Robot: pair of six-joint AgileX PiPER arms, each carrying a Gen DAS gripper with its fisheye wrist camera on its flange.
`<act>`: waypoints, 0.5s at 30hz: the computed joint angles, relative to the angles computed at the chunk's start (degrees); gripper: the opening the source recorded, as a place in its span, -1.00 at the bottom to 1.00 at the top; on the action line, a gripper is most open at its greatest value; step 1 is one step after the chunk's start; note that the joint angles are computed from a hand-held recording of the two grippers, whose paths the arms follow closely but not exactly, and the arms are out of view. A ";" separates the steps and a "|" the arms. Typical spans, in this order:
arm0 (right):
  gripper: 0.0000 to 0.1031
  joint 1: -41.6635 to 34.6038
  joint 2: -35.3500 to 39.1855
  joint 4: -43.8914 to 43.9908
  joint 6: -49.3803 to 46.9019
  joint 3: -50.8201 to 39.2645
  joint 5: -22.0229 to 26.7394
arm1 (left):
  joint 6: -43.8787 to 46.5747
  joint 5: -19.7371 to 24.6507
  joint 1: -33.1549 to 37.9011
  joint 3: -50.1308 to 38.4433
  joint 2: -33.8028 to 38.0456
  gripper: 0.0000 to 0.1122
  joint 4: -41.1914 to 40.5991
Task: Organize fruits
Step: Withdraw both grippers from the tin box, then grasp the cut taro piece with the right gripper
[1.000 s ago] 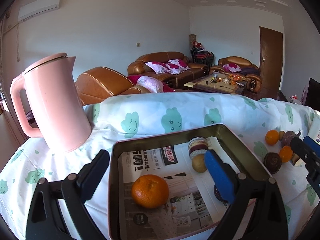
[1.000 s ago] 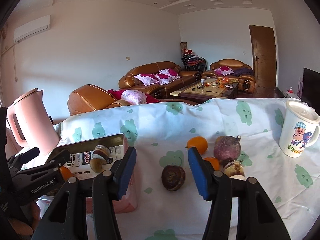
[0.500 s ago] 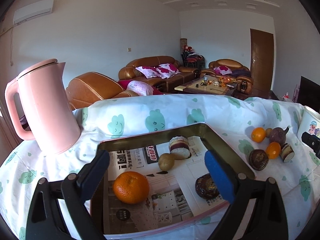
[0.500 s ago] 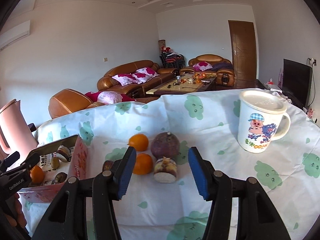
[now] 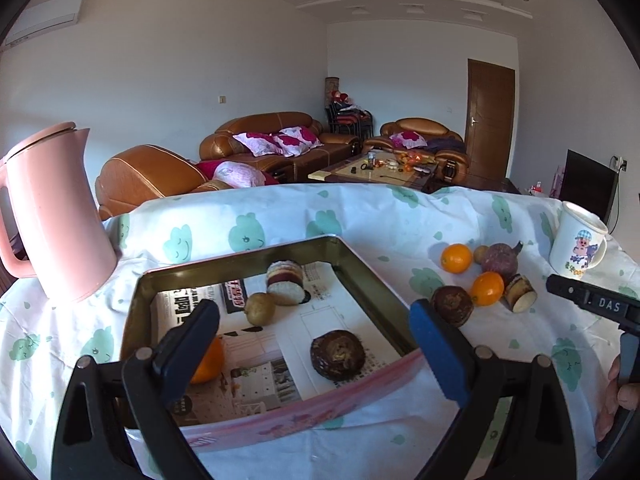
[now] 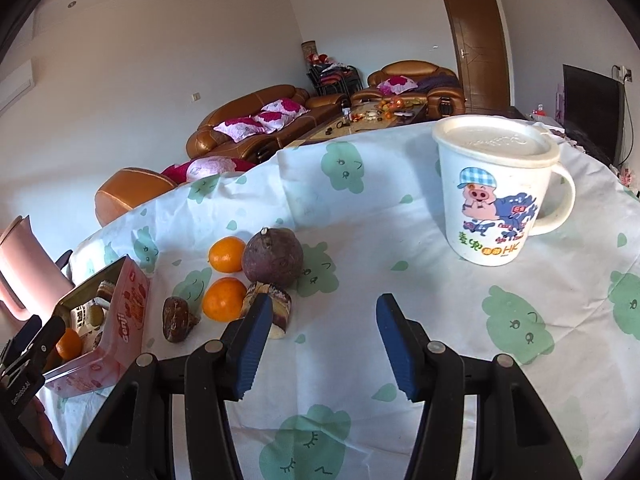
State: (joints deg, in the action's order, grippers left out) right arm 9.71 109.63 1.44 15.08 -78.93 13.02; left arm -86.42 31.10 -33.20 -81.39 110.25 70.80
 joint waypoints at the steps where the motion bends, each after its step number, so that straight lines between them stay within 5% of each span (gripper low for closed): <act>1: 0.09 0.39 0.66 1.10 -1.86 -1.14 1.14 | 1.08 0.28 -0.54 -0.66 0.41 0.75 -0.73; 12: 0.09 3.50 13.48 1.52 -9.36 -22.50 19.78 | 8.25 4.49 -4.11 -6.49 3.98 0.74 -5.02; 15: 0.07 3.96 13.78 0.22 -9.17 -23.30 20.18 | 10.44 5.77 -5.00 -8.73 5.35 0.75 -6.28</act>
State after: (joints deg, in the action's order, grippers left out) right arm 13.67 123.41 1.67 5.90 -102.23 33.20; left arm -75.97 36.87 -38.20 -90.12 115.60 64.52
